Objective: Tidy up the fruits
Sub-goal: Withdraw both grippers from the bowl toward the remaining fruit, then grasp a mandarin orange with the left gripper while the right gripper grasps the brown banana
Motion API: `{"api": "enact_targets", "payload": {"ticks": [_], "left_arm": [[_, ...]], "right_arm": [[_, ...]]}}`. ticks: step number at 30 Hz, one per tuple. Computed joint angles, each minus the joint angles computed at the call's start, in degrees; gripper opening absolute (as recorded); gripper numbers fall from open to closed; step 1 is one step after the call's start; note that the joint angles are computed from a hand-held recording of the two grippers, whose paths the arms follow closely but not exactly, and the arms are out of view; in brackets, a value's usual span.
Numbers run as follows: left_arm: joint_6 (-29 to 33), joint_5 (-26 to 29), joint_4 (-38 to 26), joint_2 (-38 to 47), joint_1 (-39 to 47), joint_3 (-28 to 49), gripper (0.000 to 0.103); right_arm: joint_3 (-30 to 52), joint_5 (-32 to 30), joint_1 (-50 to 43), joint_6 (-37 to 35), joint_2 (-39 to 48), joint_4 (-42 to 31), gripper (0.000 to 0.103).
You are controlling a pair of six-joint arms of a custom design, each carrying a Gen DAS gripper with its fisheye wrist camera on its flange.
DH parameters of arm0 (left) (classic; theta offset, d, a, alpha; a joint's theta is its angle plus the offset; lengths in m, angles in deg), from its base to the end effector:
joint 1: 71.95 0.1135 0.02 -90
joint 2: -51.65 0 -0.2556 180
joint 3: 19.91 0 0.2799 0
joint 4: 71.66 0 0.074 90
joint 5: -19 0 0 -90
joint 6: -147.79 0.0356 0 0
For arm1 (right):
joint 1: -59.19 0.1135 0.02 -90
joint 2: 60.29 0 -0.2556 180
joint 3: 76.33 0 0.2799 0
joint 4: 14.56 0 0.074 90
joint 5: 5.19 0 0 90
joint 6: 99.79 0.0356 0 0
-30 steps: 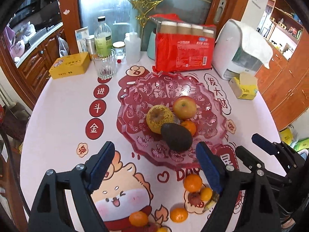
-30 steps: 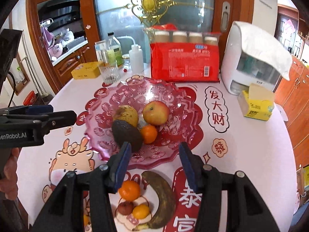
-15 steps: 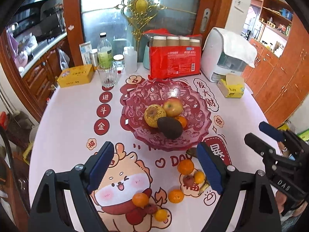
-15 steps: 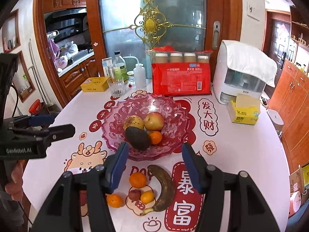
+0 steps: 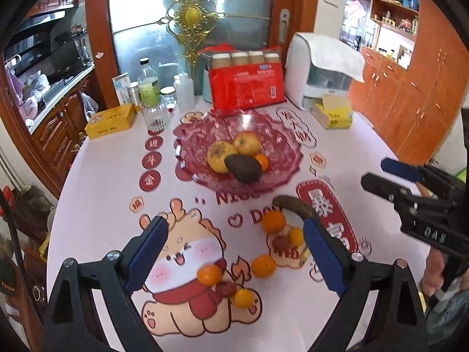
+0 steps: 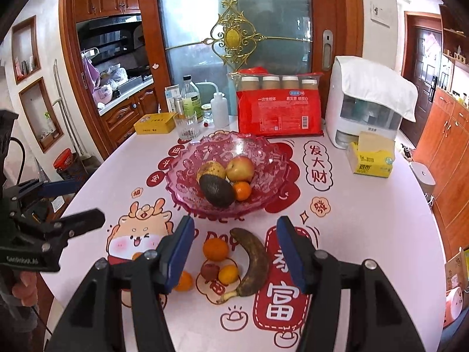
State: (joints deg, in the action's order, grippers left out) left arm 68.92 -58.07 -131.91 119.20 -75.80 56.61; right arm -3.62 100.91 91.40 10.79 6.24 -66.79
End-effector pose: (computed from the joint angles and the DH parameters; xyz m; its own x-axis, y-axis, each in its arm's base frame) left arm 0.2657 -0.0259 0.3086 -0.7242 0.2373 -0.6475 0.3515 0.9348 -0.0506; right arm 0.2350 0.1364 0.3002 -0.6930 -0.0374 -0.7199 -0.1129 0.9920 0.0571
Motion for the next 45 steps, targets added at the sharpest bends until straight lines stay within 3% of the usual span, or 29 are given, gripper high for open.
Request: {"api": "enact_targets", "payload": {"ticks": [10, 18, 23, 30, 35, 40, 45], "left_arm": [[3.2, -2.4, 4.9, -11.2, -0.5, -14.0, 0.093], [-0.4, -3.0, 13.7, -17.4, 1.0, -27.6, 0.093], [-1.8, -2.8, 19.5, -12.7, 3.2, -31.6, 0.093], [-4.2, 1.0, 25.5, -0.6, 9.8, -29.4, 0.092], [-6.0, 1.9, 27.5, 6.0, 9.8, -26.8, 0.08], [-7.0, 3.7, 26.6, 13.4, 8.7, -23.1, 0.06], [-8.7, 4.4, 26.7, 18.2, 8.5, -20.9, 0.052]], "right_arm": [[-8.8, 0.9, 2.0, 1.6, -4.0, 2.7, 0.059], [-15.7, -0.5, 0.7, 2.9, -4.3, 7.4, 0.059], [-19.7, -3.7, -2.8, 3.8, -2.4, 11.4, 0.059], [-22.9, -7.5, -6.8, 5.0, 2.2, 16.8, 0.059], [-22.0, -9.9, -8.7, 4.9, 7.9, 20.2, 0.059], [-19.9, -11.5, -9.7, 4.5, 13.4, 22.9, 0.059], [-17.4, -12.8, -10.7, 3.8, 18.4, 25.0, 0.058]]}}
